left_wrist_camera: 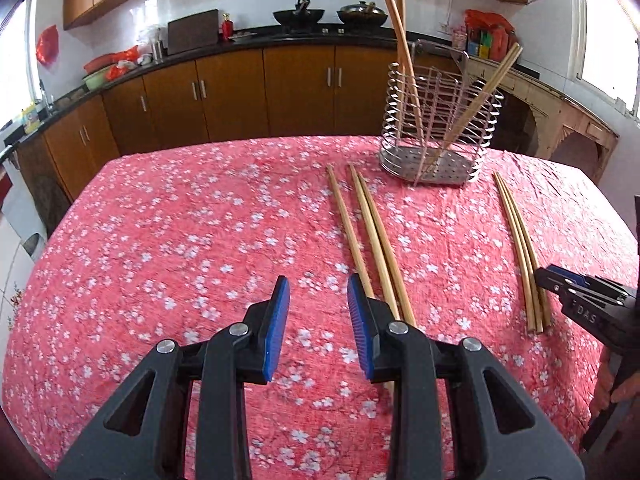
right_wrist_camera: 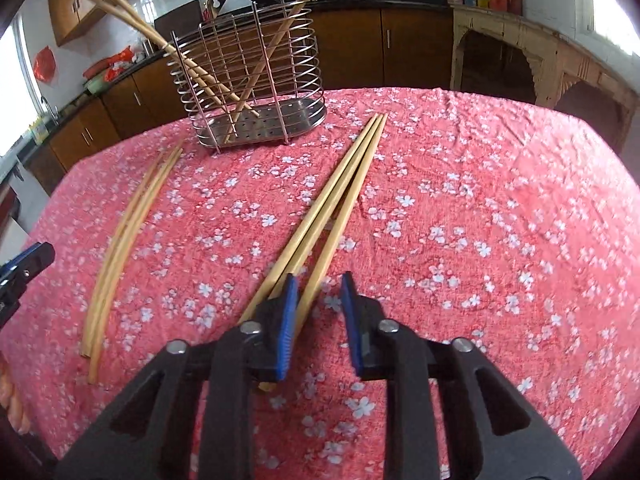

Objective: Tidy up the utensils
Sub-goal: 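Move both open grippers back down to the chopsticks on the table, then close the left gripper on a chopstick while the right gripper grasps another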

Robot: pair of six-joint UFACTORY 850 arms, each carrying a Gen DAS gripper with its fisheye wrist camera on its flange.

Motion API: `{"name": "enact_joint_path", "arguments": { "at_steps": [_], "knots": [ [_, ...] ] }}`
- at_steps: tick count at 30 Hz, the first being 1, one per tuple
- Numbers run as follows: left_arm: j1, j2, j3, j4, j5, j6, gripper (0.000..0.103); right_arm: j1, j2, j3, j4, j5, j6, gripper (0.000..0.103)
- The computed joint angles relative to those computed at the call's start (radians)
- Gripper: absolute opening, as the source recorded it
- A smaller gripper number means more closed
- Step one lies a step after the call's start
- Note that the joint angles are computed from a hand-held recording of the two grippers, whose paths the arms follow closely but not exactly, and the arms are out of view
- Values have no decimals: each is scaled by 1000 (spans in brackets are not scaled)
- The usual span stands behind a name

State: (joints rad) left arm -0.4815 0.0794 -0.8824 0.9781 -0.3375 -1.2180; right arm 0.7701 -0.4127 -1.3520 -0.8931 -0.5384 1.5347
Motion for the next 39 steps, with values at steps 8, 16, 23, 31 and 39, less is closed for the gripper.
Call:
{"name": "enact_joint_path", "arguments": {
  "at_steps": [8,16,23,31,39],
  "knots": [
    [14,-27,-2,-260,69,237,31,-40,25,35,-11,-56,86,8],
    [1,-68,-25,-325,51,322,25,-45,36,53,-33,-48,96,8],
    [-10,-90,-25,-236,19,244,15,-43,71,92,-40,-28,104,8],
    [55,-82,-17,-172,-15,140,9,-58,107,136,-48,-66,114,8],
    [57,-87,-23,-131,-50,100,9,-71,145,185,-58,-70,117,8]
  ]
}}
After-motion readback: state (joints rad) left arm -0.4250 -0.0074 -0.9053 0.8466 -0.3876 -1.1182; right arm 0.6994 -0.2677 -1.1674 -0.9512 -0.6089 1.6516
